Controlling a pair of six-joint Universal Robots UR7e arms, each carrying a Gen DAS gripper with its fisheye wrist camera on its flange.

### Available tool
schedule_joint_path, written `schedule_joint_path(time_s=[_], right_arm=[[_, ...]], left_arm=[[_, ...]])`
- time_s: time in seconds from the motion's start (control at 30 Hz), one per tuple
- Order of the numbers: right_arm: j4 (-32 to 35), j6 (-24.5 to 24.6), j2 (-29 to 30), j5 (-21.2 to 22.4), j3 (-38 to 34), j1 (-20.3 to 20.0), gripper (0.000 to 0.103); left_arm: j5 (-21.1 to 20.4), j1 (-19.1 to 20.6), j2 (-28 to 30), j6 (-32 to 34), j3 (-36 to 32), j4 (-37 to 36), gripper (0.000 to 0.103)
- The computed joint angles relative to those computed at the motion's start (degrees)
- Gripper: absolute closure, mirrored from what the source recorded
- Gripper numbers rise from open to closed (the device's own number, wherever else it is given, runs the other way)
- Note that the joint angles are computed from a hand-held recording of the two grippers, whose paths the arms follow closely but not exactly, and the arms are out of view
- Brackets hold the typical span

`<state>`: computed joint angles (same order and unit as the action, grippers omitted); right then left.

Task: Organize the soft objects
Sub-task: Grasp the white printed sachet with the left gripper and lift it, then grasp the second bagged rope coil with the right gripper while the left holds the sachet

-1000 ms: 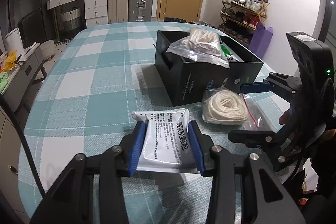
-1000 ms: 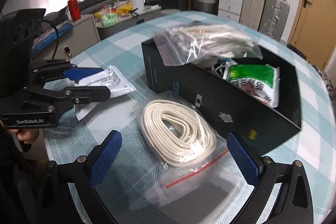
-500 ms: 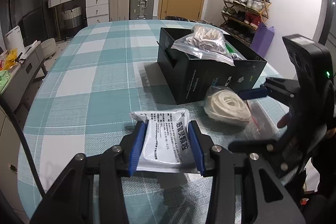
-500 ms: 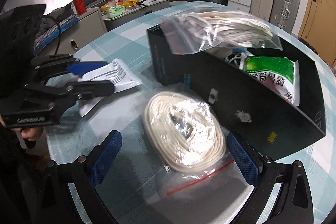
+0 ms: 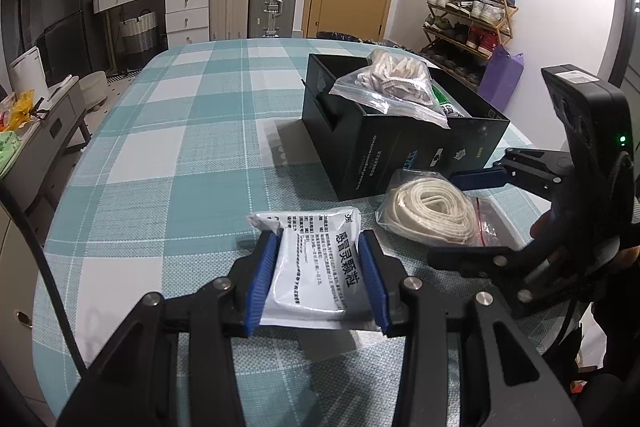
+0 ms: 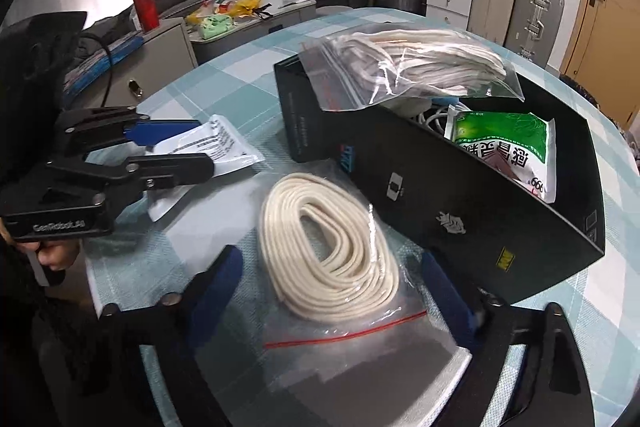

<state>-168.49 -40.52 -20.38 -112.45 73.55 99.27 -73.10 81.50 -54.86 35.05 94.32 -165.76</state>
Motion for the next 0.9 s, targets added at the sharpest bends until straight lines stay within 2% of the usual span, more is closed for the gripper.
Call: schedule_joint_path(time_s=[0.17,0.27,0.33,0.5,0.9], right_arm=[[-0.14,-0.18,0.68,-0.84,-0.88,0.00,0.027],[-1.74,-0.79,0.39,-0.51,0.03,-0.05,0.035],[-2.71,-1.14,0.02,-0.09,0.84,-0.12,0.043],[-4.91,-0.57,-1.16,0.95,3.25,-0.30,0.054],[-14.47,0.59,-5.56,3.58,11.86,-1.10,0.056]], left_arm=[[-0.09,0.04,0.00,-0.04,0.00,-0.06,0.062],[-0.08,0.04,-0.01,-0.03,0.02,-0.13,0.062],[-0.16,0.02,-0.04,-0.02,0.05,-0.22,0.062],[-0.72,0.04,-0.33,0.13,0.29,-0.41,0.062],[-2.72,-0.65,-2.06,0.85,1.77,-2.44,0.062]])
